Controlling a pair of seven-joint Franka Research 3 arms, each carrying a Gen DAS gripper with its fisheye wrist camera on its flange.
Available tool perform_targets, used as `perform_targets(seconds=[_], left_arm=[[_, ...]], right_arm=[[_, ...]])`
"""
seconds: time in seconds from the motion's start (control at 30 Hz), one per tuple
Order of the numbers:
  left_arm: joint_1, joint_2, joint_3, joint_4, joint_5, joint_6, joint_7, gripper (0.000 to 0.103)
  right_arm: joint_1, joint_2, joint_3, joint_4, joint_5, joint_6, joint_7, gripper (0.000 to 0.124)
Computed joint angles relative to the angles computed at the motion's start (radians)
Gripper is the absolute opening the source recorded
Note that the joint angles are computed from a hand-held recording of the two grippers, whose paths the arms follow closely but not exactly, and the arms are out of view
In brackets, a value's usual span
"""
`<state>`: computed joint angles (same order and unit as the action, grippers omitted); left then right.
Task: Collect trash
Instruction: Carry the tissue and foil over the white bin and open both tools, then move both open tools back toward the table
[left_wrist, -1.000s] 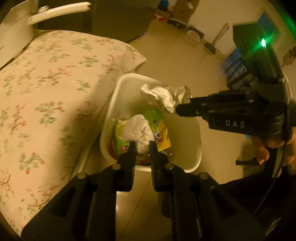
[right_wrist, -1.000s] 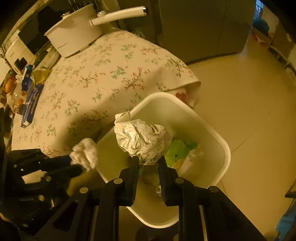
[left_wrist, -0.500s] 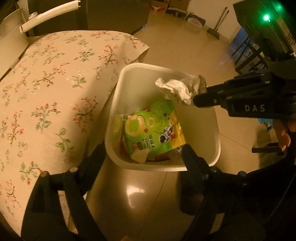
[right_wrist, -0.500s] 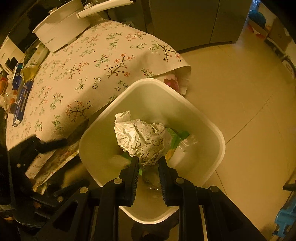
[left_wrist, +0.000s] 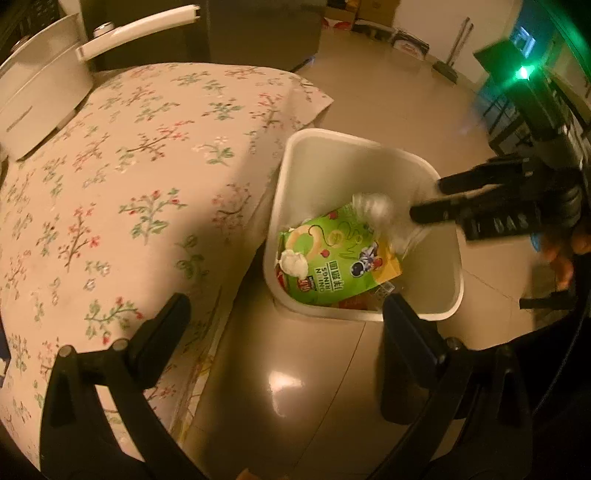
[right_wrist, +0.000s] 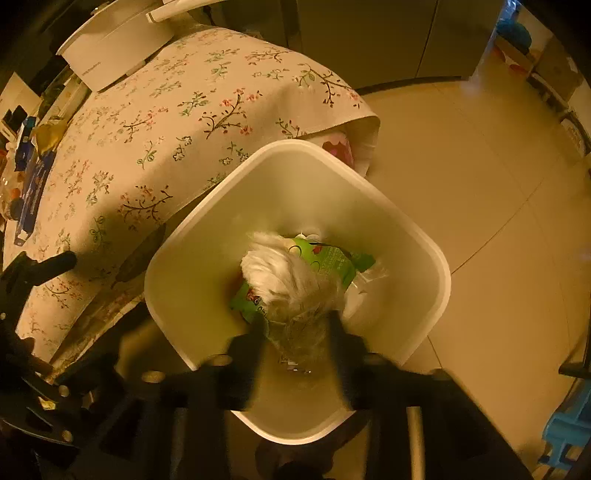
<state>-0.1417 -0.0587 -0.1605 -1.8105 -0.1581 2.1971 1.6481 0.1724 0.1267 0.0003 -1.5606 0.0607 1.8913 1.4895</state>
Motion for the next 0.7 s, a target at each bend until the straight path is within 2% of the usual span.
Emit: perform_targets(seconds=[0.03,0.2,0.3,0.7], left_arm=[[0.003,-0.003,0.003,-0.001,-0.006,-0.001,-0.003,0.103],[0.011,-0.018,0.011,-0.003,-0.007,-0.003,-0.017,0.103],[0.016,-0.026,0.017,-0.001,-0.019,-0.005,-0.021,0.103],[0.05,-0.087,0.049,-0.032,0.019,-0.01,-0.037,0.103]], right_arm=[[0.001,-0.01,0.001,-0.018,-0.002,0.028,-0.006,0.093],[0.0,-0.014,0.001,-0.02,0.003,0.063,0.004,0.094],[0.0,-0.013,0.001,-0.016,0.008,0.086,0.016,0.103],[0.043,-0.026,0.028,0.006,-0.019,0.152,-0.021,0.103]])
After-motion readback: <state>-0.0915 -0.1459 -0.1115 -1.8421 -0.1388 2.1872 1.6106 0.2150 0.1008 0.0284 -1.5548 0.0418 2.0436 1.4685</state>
